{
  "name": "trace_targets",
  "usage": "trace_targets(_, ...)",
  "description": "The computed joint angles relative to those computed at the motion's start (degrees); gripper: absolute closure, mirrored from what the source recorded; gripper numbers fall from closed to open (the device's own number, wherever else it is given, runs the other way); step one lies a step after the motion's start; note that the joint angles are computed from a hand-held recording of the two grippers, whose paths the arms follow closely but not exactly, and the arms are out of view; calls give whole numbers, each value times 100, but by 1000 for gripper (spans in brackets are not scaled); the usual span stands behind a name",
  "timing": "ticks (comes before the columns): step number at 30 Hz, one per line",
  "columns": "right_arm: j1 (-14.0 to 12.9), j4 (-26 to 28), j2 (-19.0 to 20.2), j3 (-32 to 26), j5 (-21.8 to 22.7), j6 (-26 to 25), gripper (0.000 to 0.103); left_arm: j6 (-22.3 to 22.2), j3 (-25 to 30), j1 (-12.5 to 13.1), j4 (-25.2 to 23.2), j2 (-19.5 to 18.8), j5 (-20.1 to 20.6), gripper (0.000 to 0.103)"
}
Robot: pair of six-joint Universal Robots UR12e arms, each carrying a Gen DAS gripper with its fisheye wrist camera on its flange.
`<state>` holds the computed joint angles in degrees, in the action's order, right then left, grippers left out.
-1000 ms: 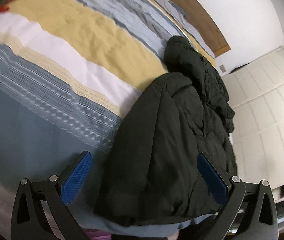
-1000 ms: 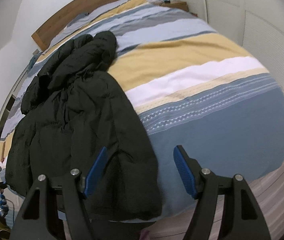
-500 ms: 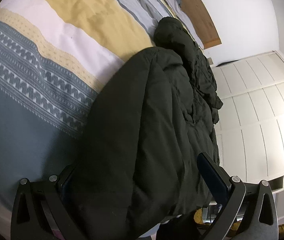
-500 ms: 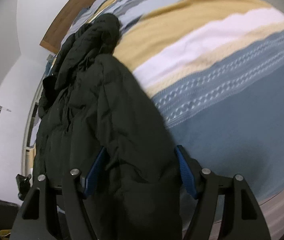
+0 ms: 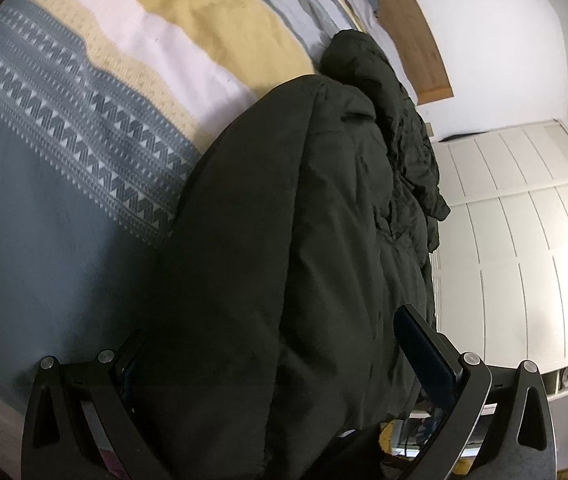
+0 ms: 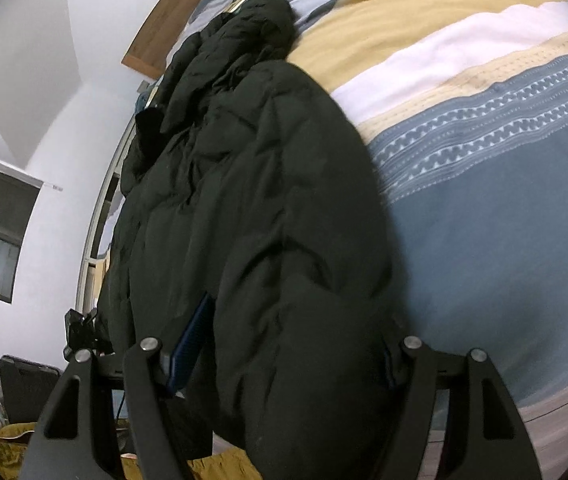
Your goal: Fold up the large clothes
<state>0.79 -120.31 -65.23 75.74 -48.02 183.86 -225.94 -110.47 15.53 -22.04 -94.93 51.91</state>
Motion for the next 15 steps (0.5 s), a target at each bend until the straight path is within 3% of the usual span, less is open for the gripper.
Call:
trace_targets(8, 53, -165, -70, 132, 67, 75, 36, 111, -42, -47, 3, 24, -54, 1)
trace_targets(12, 100, -358, -43, 159, 93, 343, 53, -60, -109, -83, 208, 41, 22, 6)
trace_targets(15, 119, -470, -53, 194, 149, 446, 62, -162, -175, -83, 321, 65, 1, 21)
